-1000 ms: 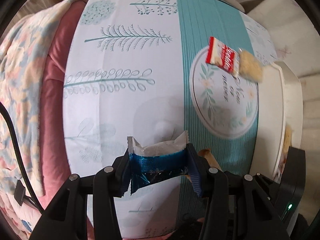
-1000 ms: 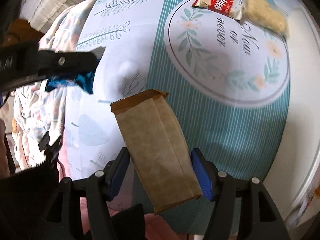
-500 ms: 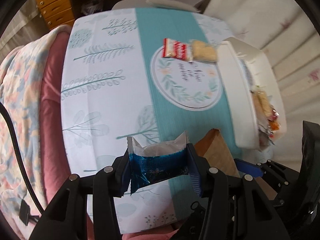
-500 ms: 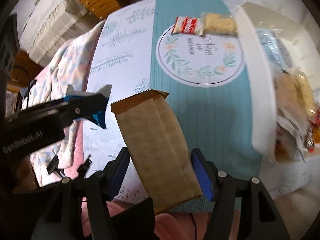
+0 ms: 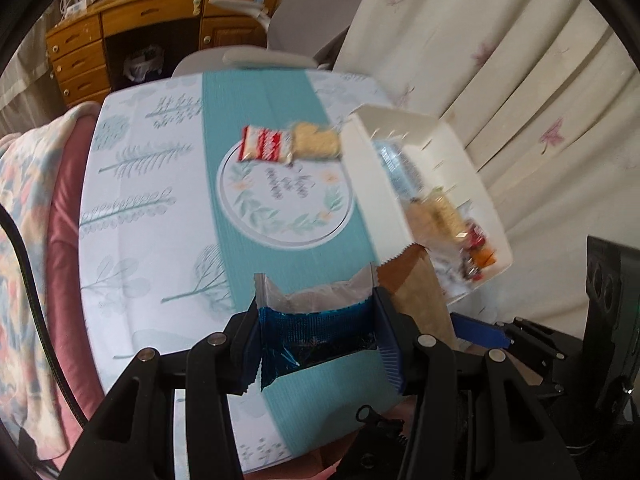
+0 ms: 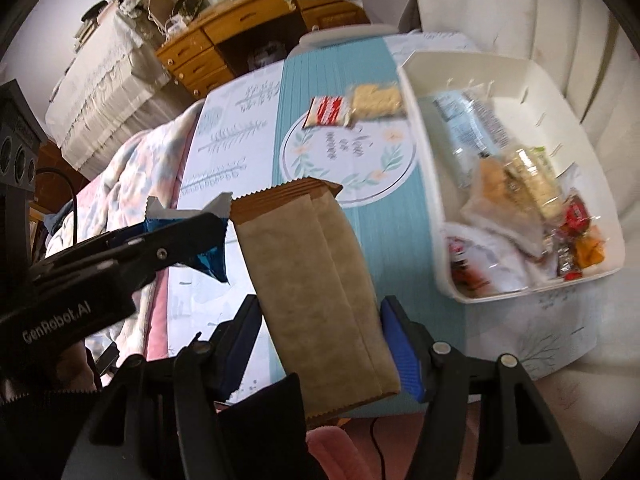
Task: Organize snacks
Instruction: 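Carry both items over the white tray and open both grippers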
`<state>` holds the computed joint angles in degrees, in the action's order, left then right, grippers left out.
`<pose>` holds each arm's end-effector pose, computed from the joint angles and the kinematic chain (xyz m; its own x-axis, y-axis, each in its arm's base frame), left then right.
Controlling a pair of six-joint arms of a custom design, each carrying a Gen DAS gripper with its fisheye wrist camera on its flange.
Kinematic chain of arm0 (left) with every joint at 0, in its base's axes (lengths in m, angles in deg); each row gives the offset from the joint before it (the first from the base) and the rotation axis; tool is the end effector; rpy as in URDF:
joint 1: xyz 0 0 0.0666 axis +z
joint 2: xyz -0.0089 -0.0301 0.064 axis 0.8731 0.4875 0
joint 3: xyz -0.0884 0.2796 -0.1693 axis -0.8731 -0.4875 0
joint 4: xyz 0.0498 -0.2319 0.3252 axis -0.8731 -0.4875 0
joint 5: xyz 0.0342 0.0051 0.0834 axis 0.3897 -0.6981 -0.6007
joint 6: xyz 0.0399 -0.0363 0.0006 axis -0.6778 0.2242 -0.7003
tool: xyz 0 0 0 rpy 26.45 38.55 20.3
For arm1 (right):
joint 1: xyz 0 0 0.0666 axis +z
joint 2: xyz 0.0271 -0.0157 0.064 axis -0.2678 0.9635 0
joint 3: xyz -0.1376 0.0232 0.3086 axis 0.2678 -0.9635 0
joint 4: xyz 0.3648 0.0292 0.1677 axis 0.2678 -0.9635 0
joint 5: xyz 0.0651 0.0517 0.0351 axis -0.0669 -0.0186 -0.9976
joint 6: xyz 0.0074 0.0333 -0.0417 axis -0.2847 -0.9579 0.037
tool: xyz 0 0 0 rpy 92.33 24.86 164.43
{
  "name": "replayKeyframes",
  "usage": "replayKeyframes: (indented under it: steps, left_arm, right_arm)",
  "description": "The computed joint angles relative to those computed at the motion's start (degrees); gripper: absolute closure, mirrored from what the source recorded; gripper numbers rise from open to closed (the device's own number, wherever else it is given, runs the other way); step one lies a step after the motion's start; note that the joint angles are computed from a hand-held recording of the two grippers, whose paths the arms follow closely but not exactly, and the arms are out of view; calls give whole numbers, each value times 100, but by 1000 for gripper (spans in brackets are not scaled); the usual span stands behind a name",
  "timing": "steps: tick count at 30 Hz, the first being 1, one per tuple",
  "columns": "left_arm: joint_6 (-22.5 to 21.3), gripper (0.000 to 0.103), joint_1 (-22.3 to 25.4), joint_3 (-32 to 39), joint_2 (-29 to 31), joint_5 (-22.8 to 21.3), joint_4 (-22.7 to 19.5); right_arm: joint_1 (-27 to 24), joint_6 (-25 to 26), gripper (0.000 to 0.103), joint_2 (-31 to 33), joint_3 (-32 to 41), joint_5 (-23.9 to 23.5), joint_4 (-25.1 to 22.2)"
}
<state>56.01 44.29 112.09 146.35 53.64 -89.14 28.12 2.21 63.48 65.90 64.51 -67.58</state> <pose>0.5452 -0.1780 0.4716 -0.8574 0.3519 -0.3756 0.4845 0.7982 -0.3581 0.4606 0.4332 0.4620 -0.9080 0.3170 -0.2739 0.2503 0.9348 0.2521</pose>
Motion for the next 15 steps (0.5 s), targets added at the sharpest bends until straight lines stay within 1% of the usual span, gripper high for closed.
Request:
replayKeyframes:
  steps: [3, 5, 11, 15]
  left_arm:
    - [257, 55, -146, -57, -104, 18, 252]
    - [467, 55, -266, -76, -147, -2, 394]
    - [1014, 55, -696, 169, -18, -209, 571]
    - [1313, 55, -968, 458, 179, -345, 627]
  right_arm:
    - [-37, 70, 42, -637, -908, 123, 398]
    - [-83, 204, 42, -1012, -1402, 210, 601]
    - [-318, 572, 42, -1863, -2462, 270, 1002]
    - [-550, 825, 42, -2278, -2945, 229, 1143]
